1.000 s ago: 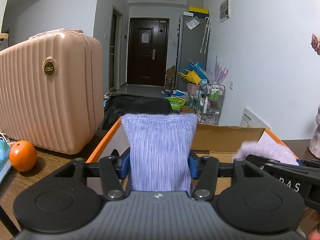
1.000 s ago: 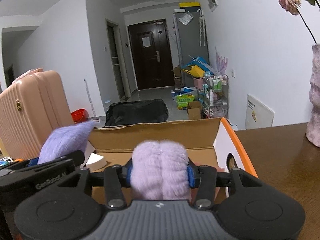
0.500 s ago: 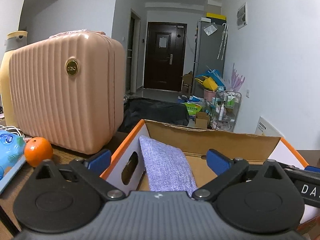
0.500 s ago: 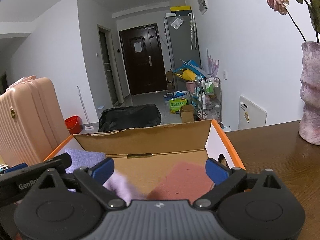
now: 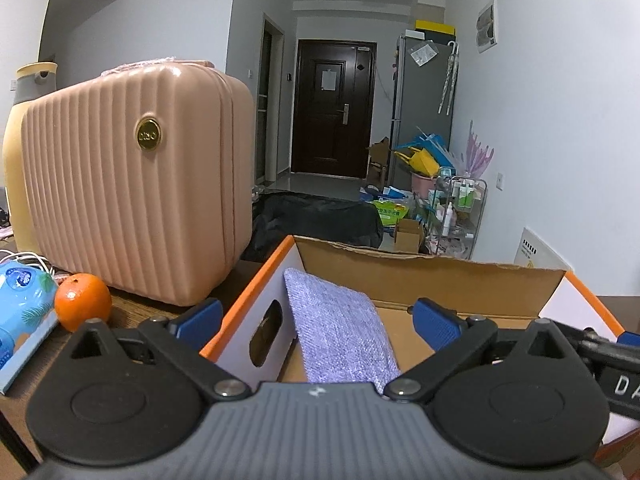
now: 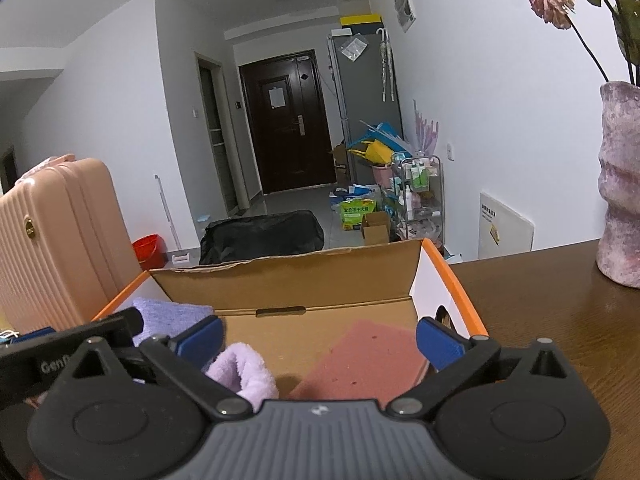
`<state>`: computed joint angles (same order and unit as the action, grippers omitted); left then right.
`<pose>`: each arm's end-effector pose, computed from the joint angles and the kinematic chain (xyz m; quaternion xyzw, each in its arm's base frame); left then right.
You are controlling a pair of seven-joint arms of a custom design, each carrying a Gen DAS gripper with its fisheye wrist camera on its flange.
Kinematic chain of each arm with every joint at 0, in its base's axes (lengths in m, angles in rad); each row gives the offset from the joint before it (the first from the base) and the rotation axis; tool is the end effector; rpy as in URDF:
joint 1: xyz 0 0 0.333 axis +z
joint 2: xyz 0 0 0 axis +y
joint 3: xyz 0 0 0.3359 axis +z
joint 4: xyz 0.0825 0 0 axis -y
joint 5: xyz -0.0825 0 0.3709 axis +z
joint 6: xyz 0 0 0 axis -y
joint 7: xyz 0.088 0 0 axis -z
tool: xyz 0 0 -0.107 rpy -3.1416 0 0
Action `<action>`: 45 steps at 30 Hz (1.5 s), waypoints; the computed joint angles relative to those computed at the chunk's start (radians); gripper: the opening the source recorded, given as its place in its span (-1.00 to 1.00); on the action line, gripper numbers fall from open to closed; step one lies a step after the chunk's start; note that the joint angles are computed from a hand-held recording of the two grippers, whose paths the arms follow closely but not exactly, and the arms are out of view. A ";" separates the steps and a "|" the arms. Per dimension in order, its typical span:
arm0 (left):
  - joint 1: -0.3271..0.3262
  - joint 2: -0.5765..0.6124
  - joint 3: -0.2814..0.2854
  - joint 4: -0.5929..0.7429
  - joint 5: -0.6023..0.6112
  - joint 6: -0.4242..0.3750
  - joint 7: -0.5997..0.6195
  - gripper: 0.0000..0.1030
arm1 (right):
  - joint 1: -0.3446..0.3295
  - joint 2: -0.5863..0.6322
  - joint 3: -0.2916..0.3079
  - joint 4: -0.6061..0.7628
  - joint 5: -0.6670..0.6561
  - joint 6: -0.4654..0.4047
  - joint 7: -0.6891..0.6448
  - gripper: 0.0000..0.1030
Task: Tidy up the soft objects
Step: 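Lower the lilac roll into the box and open the right gripper, then withdraw both open grippers from the box back toward the table items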
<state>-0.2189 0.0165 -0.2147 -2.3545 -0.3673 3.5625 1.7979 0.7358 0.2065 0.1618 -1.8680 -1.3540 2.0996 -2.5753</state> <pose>0.5013 -0.1824 0.4952 -0.5200 0.6514 -0.4491 0.3219 0.4299 0.4535 0.4663 -0.4328 0.7274 -0.3859 0.3669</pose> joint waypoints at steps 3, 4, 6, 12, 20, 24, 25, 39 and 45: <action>0.009 -0.023 0.007 -0.013 0.052 -0.013 -0.051 1.00 | 0.006 -0.015 0.005 -0.015 -0.012 -0.004 0.005 1.00; 0.017 -0.034 0.018 -0.021 0.114 -0.020 -0.101 1.00 | 0.006 -0.023 0.007 -0.022 -0.018 -0.002 0.010 1.00; 0.025 -0.050 0.034 -0.030 0.194 -0.028 -0.159 1.00 | 0.009 -0.038 0.014 -0.034 -0.031 -0.004 0.017 1.00; 0.035 -0.091 0.110 -0.066 0.476 -0.016 -0.362 1.00 | 0.018 -0.065 0.039 -0.053 -0.069 -0.035 0.022 1.00; 0.023 -0.144 0.205 -0.115 0.755 0.023 -0.550 1.00 | 0.030 -0.084 0.066 -0.079 -0.089 -0.058 0.024 1.00; 0.022 -0.176 0.229 -0.151 0.828 0.056 -0.587 1.00 | 0.040 -0.092 0.078 -0.094 -0.088 -0.076 0.025 1.00; 0.022 -0.183 0.234 -0.160 0.841 0.061 -0.593 1.00 | 0.043 -0.094 0.081 -0.097 -0.088 -0.082 0.025 1.00; -0.027 -0.306 0.349 -0.299 1.003 0.077 -0.624 1.00 | 0.107 -0.111 0.131 -0.138 -0.050 -0.224 0.062 1.00; -0.081 -0.389 0.444 -0.376 1.052 0.050 -0.601 1.00 | 0.151 -0.099 0.154 -0.132 -0.003 -0.285 0.061 1.00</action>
